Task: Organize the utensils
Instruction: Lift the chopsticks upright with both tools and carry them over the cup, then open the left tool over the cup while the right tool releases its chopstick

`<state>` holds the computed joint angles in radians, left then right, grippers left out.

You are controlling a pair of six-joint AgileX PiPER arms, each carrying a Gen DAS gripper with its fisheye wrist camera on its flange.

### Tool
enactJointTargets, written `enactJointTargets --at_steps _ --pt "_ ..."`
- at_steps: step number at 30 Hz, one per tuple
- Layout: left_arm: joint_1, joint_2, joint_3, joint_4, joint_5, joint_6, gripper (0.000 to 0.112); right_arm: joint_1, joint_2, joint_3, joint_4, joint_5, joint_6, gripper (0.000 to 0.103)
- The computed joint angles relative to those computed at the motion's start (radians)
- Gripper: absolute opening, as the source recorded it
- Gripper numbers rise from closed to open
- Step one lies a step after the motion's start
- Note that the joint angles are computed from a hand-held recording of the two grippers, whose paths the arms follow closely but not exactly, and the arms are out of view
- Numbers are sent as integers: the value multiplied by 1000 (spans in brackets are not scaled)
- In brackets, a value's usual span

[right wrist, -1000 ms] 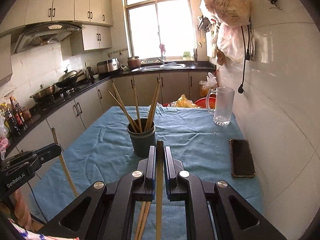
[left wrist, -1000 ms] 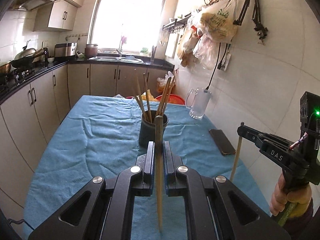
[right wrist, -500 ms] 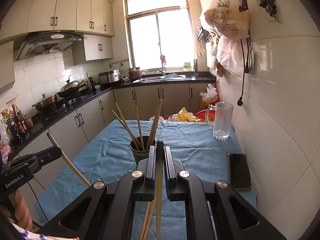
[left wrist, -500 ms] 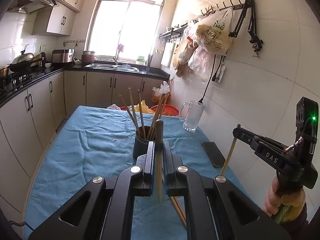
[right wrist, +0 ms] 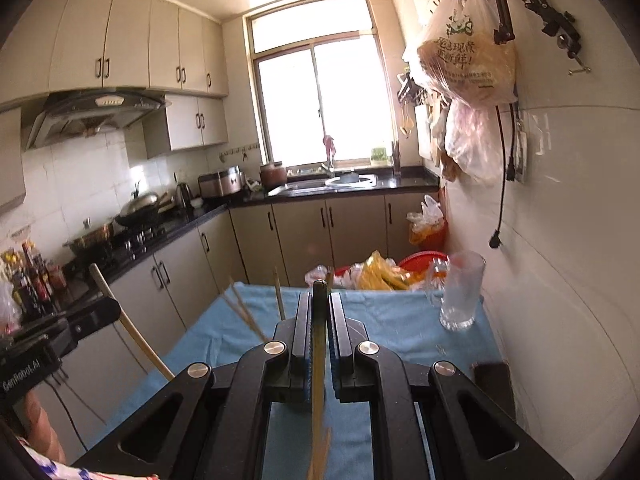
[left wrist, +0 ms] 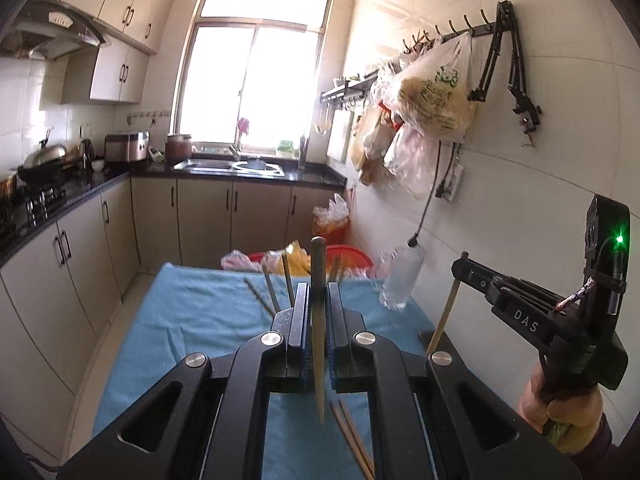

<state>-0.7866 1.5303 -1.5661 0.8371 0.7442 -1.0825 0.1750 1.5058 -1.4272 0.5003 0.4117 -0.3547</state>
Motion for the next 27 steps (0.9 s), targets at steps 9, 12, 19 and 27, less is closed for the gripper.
enactJointTargets --at_steps 9,12,19,27 --pt "151 322 -517 -196 76 267 7 14 266 -376 -25 33 125 7" --pt "182 430 -678 -253 120 336 7 14 369 -512 -52 68 188 7" --pt "239 616 -868 -398 183 444 7 34 540 -656 -156 121 271 7" --pt "269 610 -778 -450 156 435 7 28 664 -736 -131 218 253 8"
